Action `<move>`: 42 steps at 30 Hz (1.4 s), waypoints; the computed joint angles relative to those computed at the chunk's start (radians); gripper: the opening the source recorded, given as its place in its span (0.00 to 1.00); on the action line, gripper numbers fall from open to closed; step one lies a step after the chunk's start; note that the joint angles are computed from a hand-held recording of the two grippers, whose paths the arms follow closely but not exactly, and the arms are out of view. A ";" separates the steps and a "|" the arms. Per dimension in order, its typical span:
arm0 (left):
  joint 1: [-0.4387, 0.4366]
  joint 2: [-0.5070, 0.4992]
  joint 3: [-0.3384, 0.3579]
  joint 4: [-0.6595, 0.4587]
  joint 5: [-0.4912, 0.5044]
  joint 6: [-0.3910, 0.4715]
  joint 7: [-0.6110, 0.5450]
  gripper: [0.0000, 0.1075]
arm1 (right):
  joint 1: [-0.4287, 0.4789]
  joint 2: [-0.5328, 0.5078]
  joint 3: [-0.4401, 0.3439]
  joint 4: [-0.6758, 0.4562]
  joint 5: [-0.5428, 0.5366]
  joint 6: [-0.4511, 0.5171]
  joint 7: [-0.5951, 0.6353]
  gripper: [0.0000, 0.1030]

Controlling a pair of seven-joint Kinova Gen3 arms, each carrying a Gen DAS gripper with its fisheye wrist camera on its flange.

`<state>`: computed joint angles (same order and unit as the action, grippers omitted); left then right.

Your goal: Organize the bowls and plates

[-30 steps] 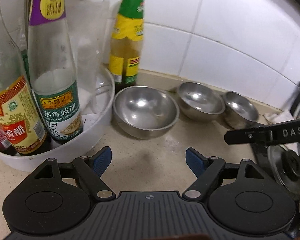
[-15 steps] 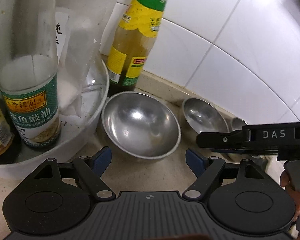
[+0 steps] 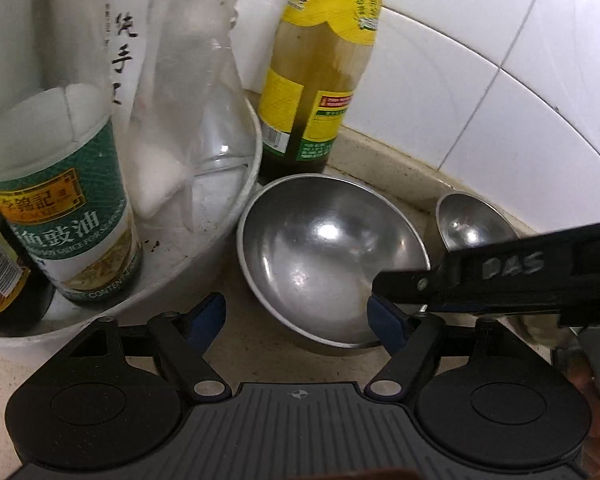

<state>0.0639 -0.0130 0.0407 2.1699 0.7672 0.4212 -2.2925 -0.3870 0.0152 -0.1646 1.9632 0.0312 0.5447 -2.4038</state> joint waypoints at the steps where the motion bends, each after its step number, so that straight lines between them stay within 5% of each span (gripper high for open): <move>1: -0.005 0.010 -0.002 -0.007 0.009 0.021 -0.024 0.56 | 0.005 0.008 0.000 0.003 -0.020 -0.005 0.026 0.20; 4: -0.015 0.021 -0.003 -0.010 -0.017 0.048 -0.033 0.43 | -0.002 0.004 -0.001 0.018 -0.014 -0.002 0.029 0.17; 10: -0.047 -0.014 -0.024 0.024 0.047 0.129 -0.180 0.41 | 0.009 -0.065 -0.002 0.072 -0.102 0.011 0.100 0.16; 22: -0.069 -0.166 -0.128 0.053 -0.030 0.433 -0.332 0.40 | 0.006 -0.279 -0.067 0.159 -0.204 0.139 0.067 0.16; 33: -0.031 -0.181 -0.098 0.069 -0.098 0.482 -0.347 0.40 | 0.023 -0.392 -0.138 0.223 -0.224 0.232 -0.093 0.16; 42: -0.025 -0.166 -0.101 0.063 -0.107 0.470 -0.363 0.46 | 0.024 -0.391 -0.136 0.253 -0.246 0.210 -0.130 0.20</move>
